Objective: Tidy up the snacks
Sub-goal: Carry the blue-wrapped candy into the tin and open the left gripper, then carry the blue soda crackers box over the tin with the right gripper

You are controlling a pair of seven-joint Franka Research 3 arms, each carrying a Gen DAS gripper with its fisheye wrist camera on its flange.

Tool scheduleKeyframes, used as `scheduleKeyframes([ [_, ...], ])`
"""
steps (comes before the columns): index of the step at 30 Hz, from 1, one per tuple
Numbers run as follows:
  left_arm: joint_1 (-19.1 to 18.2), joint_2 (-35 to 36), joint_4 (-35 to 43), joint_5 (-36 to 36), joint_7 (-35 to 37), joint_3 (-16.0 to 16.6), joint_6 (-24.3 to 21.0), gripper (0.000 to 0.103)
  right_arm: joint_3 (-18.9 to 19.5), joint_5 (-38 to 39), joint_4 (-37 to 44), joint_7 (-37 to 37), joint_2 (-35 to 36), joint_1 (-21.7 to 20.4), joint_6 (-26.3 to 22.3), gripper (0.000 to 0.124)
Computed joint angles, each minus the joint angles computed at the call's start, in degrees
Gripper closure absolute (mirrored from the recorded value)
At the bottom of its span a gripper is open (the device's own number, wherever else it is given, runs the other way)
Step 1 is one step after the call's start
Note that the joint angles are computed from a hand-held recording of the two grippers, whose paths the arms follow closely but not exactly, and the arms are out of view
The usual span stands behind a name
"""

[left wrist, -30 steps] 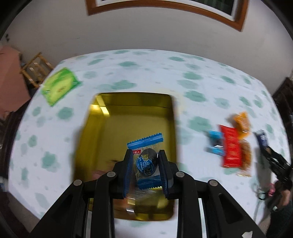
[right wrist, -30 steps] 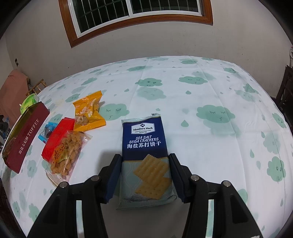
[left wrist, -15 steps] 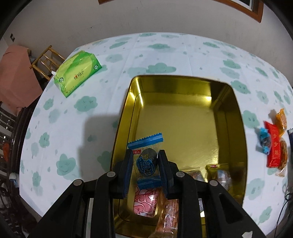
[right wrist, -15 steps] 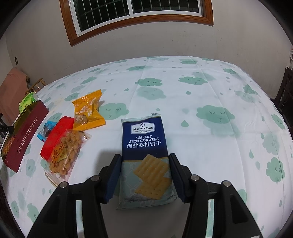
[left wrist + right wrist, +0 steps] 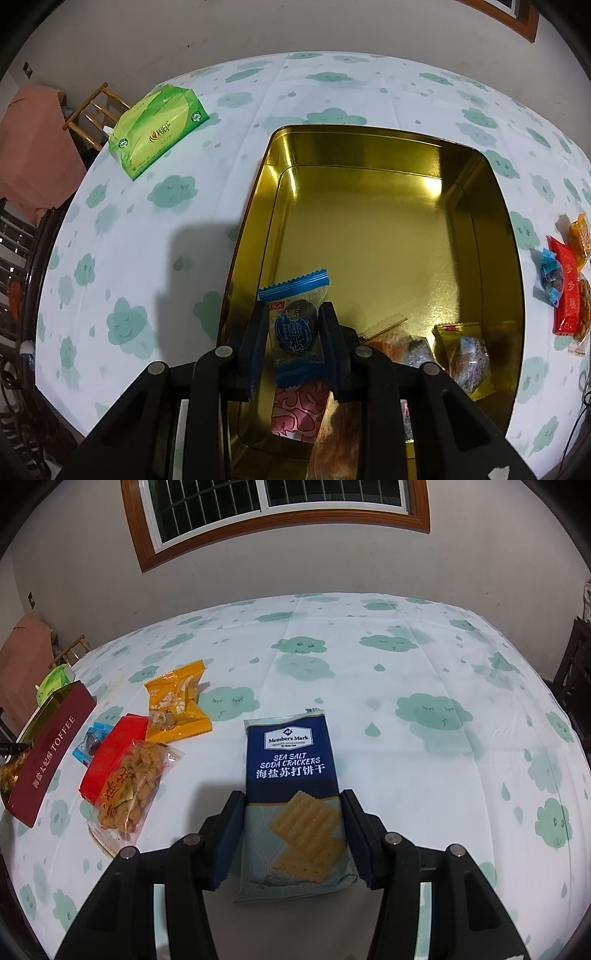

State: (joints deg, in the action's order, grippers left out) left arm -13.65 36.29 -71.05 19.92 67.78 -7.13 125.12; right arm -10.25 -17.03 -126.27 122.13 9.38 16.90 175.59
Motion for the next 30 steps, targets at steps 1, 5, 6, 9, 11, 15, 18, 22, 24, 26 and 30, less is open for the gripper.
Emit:
scheduleKeyframes([
  [1,0.0,-0.2,-0.3,0.0,0.0,0.0,0.2,0.078,-0.3,-0.4,0.1,0.3,0.0,0.3,-0.2,0.072],
  [5,0.5,-0.4,-0.9,-1.0,0.1,-0.4,0.7,0.076,-0.7,-2.0,1.0,1.9,0.1,0.7,-2.4,0.073],
  [6,0.5,-0.6,-1.2,-0.9,-0.1,-0.4,1.0,0.076,-0.5,-2.4,1.3,2.1,0.1,0.5,-3.1,0.073],
  [9,0.2,-1.2,-2.2,-0.2,-0.4,-0.2,1.8,0.075,-0.3,-4.2,1.9,4.6,0.1,0.4,-4.4,0.073],
  [11,0.2,-1.5,-2.7,-0.2,-0.6,-0.2,2.0,0.072,-0.1,-5.5,2.3,6.1,0.2,0.3,-5.0,0.073],
  [15,0.5,-2.5,-4.1,-0.1,-1.6,-0.1,3.1,0.058,0.0,-8.5,2.9,10.0,0.2,0.2,-6.4,0.073],
  [18,1.1,-4.0,-6.2,-0.5,-2.0,-0.5,5.3,0.049,0.4,-10.6,3.6,13.2,0.1,0.1,-8.4,0.073],
  [22,1.6,-5.8,-8.8,-1.0,-2.3,-0.8,7.3,0.043,1.1,-14.0,4.4,17.9,0.1,-0.1,-10.4,0.073],
  [24,1.8,-6.6,-10.0,-1.3,-2.4,-1.0,8.3,0.036,1.5,-15.3,4.5,19.9,-0.1,-0.3,-11.1,0.073],
  [26,2.2,-7.8,-11.8,-1.8,-2.6,-1.4,9.9,0.034,2.0,-16.5,4.6,21.4,-0.3,-0.6,-12.0,0.073],
  [30,2.2,-10.3,-15.4,-1.7,-4.3,-1.2,13.0,0.031,3.1,-18.3,4.1,23.8,-1.2,-1.4,-12.8,0.073],
])
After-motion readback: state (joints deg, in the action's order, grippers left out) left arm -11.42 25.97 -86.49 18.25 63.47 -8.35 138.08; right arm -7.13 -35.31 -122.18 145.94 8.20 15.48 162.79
